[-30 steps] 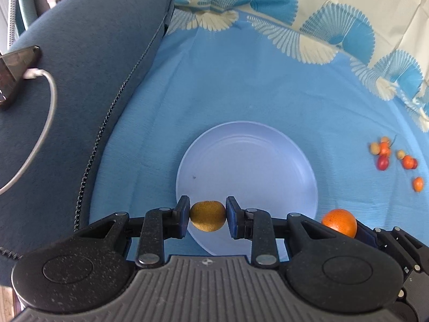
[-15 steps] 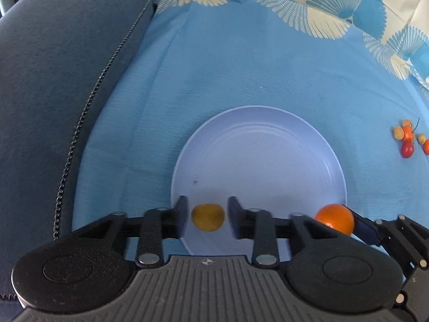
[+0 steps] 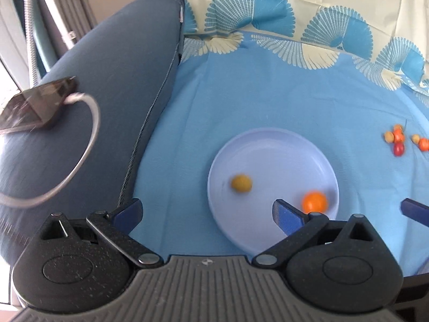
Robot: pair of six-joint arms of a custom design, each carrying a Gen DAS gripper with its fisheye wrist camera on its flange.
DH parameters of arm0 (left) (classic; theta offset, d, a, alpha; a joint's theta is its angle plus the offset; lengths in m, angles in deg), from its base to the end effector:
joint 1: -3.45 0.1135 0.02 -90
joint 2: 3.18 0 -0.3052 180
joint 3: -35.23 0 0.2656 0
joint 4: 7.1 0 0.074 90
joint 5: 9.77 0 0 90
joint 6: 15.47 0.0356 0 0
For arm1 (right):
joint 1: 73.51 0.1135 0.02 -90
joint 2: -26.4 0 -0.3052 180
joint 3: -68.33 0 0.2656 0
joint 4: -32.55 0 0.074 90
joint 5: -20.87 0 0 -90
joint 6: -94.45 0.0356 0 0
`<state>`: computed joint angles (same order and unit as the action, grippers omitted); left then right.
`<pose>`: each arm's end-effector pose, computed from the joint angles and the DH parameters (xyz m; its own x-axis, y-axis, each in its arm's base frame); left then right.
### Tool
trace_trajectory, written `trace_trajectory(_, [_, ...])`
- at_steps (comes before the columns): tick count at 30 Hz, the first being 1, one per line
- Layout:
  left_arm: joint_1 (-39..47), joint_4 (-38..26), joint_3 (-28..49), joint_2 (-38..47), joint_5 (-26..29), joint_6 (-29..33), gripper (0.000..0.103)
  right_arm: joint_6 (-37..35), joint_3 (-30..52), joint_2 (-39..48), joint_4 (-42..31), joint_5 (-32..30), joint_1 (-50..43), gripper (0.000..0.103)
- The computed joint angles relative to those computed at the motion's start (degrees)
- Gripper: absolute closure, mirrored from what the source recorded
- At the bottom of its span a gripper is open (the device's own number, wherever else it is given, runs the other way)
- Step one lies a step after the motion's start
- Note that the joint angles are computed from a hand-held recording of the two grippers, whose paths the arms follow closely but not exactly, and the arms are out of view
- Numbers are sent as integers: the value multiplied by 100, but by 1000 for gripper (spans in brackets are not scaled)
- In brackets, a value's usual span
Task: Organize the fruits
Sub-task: 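Open both grippers to drop the fruits onto the plate, then lift both tools back from the plate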
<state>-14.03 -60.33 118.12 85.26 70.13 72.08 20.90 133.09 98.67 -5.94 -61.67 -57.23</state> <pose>0.3191 -0.0939 0.2996 -0.8239 0.2153 -0.5243 0.1740 0.9764 0.1277 0.2569 0.0702 0.2909 -0.7164 0.0833 -0.6927 0.0120 0.9942 0.1071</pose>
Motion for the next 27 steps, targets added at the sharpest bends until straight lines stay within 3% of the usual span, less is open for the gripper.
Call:
trace_trajectory(11, [-371,-609,-942,-1801,-154,-351,0,945,-293,-1573,-1105,1371,1284,1])
trace_trajectory(27, [-782,-996,-869,-2693,-539,-618,0,1645,-174,-2455,-1985,2831,2735,1])
